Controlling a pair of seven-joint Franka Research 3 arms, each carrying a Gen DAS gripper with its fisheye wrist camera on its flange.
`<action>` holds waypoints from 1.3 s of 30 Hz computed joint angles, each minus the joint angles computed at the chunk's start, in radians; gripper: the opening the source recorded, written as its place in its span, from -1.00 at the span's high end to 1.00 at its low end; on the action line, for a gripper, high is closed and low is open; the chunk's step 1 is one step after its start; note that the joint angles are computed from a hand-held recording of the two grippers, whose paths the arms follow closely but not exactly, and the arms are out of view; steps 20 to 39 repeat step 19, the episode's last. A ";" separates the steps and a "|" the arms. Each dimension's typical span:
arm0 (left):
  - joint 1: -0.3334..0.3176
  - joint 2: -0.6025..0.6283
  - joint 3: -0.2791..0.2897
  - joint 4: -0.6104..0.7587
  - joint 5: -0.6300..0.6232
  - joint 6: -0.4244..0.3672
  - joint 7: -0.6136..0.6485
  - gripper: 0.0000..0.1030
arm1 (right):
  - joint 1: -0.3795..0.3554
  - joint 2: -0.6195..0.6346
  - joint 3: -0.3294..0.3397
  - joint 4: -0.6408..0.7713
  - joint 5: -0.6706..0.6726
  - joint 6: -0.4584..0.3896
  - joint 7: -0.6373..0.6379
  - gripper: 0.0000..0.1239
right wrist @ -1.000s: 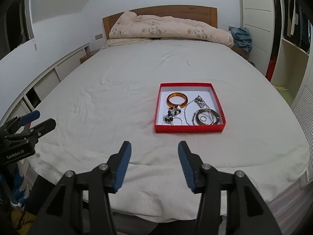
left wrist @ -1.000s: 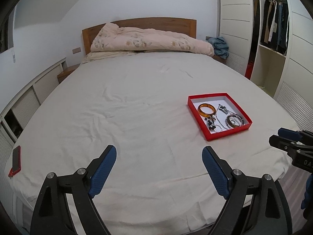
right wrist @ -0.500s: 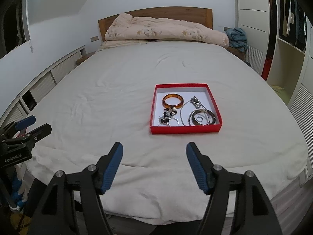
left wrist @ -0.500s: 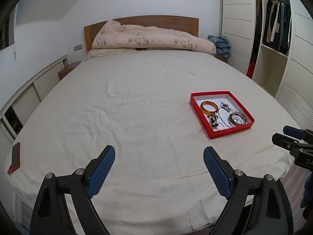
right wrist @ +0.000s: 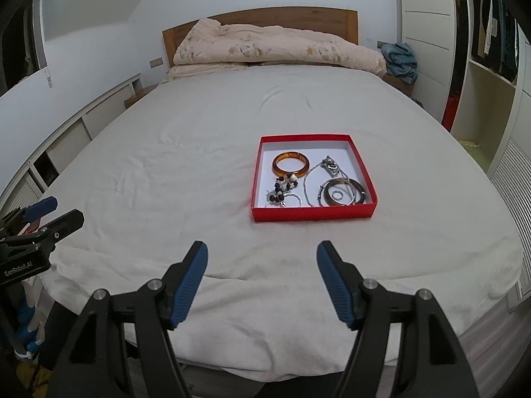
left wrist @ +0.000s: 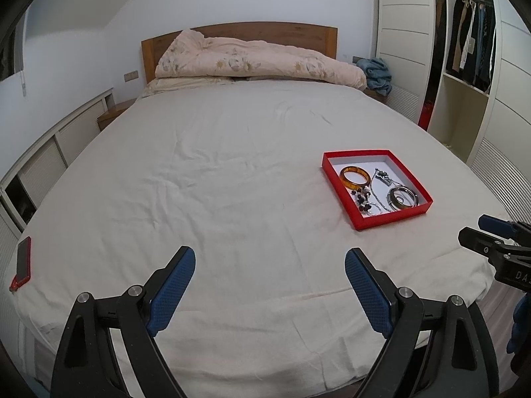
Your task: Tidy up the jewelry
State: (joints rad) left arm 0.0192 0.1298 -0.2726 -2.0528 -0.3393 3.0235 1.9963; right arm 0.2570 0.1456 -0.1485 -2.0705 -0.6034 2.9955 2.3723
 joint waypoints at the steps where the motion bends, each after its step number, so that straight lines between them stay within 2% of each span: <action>1: -0.001 0.000 0.001 -0.001 0.003 0.003 -0.002 -0.76 | -0.001 0.001 0.001 0.000 0.003 0.001 -0.002 -0.08; 39: -0.001 0.015 0.008 0.010 0.040 -0.020 -0.028 -0.76 | 0.012 0.012 -0.018 -0.002 -0.012 -0.001 0.020 -0.08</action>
